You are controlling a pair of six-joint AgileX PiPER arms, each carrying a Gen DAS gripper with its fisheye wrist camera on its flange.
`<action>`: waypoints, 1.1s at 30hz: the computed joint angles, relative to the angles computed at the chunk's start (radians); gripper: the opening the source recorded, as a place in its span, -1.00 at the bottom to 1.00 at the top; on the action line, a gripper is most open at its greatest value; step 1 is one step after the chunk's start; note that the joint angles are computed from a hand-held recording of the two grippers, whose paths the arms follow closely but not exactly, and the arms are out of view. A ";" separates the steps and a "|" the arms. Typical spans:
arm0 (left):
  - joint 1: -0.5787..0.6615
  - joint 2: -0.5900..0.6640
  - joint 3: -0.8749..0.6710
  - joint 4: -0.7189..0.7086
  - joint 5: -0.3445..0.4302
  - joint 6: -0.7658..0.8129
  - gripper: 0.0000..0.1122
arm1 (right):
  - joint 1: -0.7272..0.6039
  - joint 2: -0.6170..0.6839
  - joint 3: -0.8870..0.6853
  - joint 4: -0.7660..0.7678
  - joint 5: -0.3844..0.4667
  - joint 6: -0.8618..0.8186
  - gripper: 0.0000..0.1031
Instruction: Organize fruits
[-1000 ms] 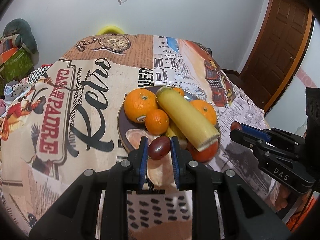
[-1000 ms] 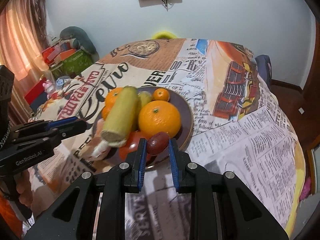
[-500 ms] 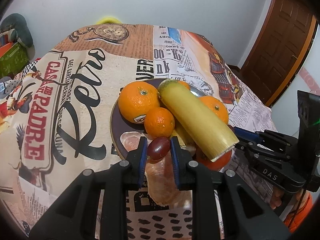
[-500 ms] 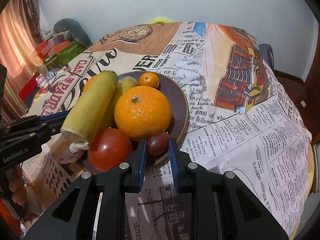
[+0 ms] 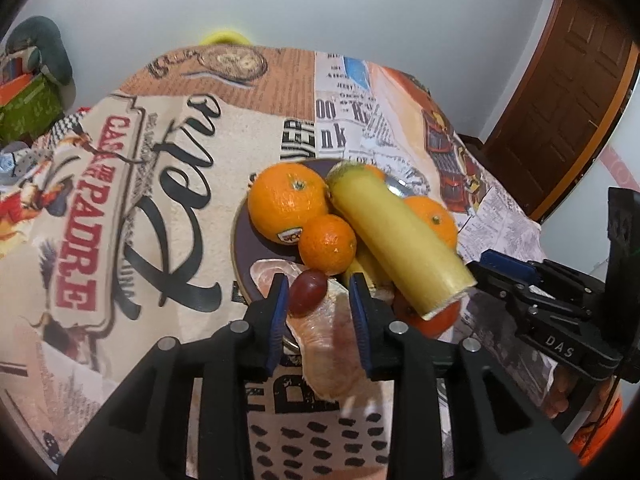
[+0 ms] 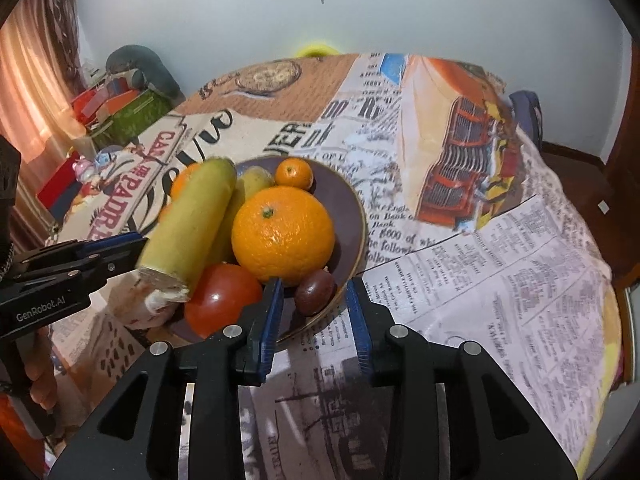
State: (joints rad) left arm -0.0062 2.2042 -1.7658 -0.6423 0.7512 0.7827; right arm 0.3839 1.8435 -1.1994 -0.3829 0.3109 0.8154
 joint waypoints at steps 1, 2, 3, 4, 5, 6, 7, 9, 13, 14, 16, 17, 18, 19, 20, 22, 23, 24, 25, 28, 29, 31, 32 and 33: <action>0.003 -0.014 0.011 -0.008 -0.004 0.007 -0.43 | 0.006 -0.019 0.008 -0.038 0.007 0.039 -0.42; 0.008 -0.041 0.037 -0.024 -0.014 0.022 -0.43 | 0.014 -0.041 0.017 -0.081 0.013 0.083 -0.42; 0.015 -0.070 0.063 -0.042 -0.024 0.038 -0.43 | 0.020 -0.061 0.025 -0.112 0.020 0.116 -0.42; 0.019 -0.090 0.078 -0.053 -0.028 0.046 -0.43 | 0.029 -0.090 0.035 -0.149 0.028 0.157 -0.42; 0.026 -0.123 0.105 -0.074 -0.038 0.064 -0.43 | 0.035 -0.106 0.039 -0.173 0.034 0.181 -0.42; 0.033 -0.151 0.127 -0.091 -0.046 0.079 -0.43 | 0.050 -0.139 0.049 -0.224 0.048 0.233 -0.42; 0.041 -0.194 0.164 -0.119 -0.064 0.106 -0.43 | 0.063 -0.163 0.055 -0.268 0.062 0.277 -0.42; 0.056 -0.277 0.234 -0.180 -0.093 0.166 -0.43 | 0.104 -0.230 0.070 -0.374 0.107 0.380 -0.42; 0.099 -0.452 0.368 -0.317 -0.125 0.309 -0.43 | 0.217 -0.354 0.081 -0.564 0.230 0.551 -0.42; 0.108 -0.486 0.393 -0.345 -0.127 0.338 -0.43 | 0.248 -0.375 0.076 -0.601 0.265 0.582 -0.42; 0.139 -0.576 0.453 -0.421 -0.120 0.414 -0.43 | 0.319 -0.414 0.071 -0.676 0.346 0.642 -0.41; 0.150 -0.611 0.478 -0.453 -0.115 0.447 -0.43 | 0.360 -0.433 0.069 -0.716 0.394 0.676 -0.40; 0.167 -0.658 0.513 -0.499 -0.106 0.493 -0.43 | 0.396 -0.450 0.070 -0.751 0.434 0.703 -0.34; 0.176 -0.685 0.532 -0.522 -0.101 0.517 -0.43 | 0.439 -0.466 0.069 -0.787 0.481 0.734 -0.30; 0.192 -0.728 0.559 -0.554 -0.089 0.550 -0.43 | 0.468 -0.474 0.068 -0.814 0.512 0.755 -0.29; 0.221 -0.784 0.593 -0.595 -0.059 0.592 -0.43 | 0.541 -0.490 0.059 -0.862 0.594 0.788 -0.28; 0.238 -0.817 0.613 -0.615 -0.039 0.610 -0.42 | 0.569 -0.492 0.052 -0.879 0.625 0.797 -0.28; 0.253 -0.842 0.628 -0.632 -0.021 0.626 -0.41 | 0.614 -0.495 0.044 -0.908 0.677 0.814 -0.28; 0.268 -0.862 0.641 -0.646 -0.005 0.639 -0.36 | 0.641 -0.496 0.041 -0.925 0.708 0.823 -0.22; 0.317 -0.934 0.699 -0.715 0.029 0.708 -0.11 | 0.713 -0.488 0.037 -0.980 0.794 0.861 0.04; 0.329 -0.949 0.710 -0.729 0.040 0.722 -0.03 | 0.731 -0.485 0.040 -0.996 0.816 0.873 0.07; 0.352 -0.970 0.725 -0.745 0.062 0.732 0.07 | 0.761 -0.471 0.033 -1.013 0.853 0.884 0.12; 0.365 -0.980 0.730 -0.746 0.078 0.730 0.11 | 0.763 -0.469 0.035 -1.016 0.855 0.888 0.24; 0.372 -0.983 0.732 -0.749 0.087 0.732 0.13 | 0.769 -0.463 0.032 -1.018 0.865 0.894 0.35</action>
